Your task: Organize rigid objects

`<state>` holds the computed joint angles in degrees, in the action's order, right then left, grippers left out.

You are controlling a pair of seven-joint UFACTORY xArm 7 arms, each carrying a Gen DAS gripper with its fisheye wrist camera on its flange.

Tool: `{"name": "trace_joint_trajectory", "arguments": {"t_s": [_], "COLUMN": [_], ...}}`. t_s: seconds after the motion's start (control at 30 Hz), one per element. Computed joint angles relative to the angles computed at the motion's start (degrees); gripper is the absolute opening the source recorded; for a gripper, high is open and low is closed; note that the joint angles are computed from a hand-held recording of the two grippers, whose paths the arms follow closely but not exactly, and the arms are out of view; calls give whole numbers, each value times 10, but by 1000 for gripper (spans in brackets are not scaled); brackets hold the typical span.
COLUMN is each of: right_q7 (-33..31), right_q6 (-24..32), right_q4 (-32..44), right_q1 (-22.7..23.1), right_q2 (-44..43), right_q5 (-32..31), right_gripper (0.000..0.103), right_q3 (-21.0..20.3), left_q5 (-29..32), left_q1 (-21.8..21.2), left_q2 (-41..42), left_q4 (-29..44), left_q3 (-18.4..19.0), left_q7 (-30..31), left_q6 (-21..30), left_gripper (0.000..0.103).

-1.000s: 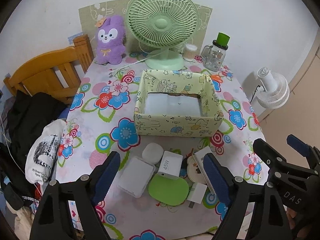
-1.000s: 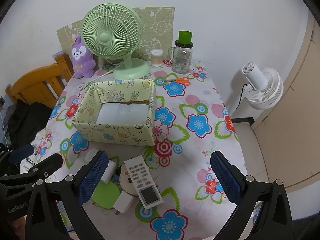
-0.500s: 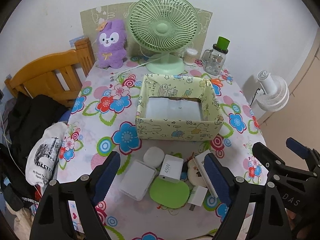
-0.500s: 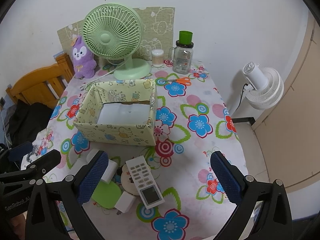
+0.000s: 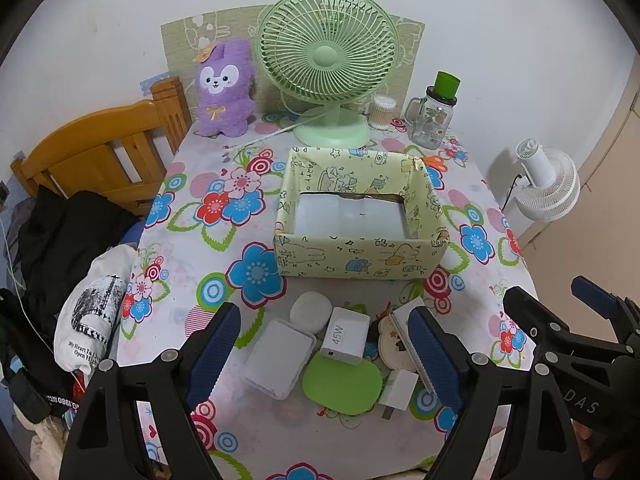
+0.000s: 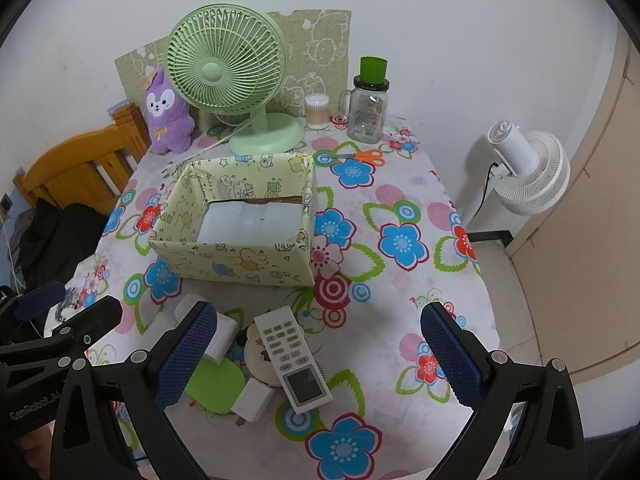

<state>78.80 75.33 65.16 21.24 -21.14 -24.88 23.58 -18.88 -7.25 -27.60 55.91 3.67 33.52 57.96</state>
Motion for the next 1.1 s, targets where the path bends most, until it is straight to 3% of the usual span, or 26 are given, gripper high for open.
{"name": "trace_joint_trajectory", "arguments": {"t_s": [1.1], "right_q7": [-49], "right_q6": [-100], "right_q4": [-48], "right_q1": [9], "right_q2": [55], "right_q5": [42], "right_gripper": [101], "right_q3": [-41], "left_q5": [-19], "left_q1": [22], "left_q2": [85], "left_q4": [-10], "left_q3": [-1], "left_q7": [63], "left_q6": [-15], "left_gripper": [87]}}
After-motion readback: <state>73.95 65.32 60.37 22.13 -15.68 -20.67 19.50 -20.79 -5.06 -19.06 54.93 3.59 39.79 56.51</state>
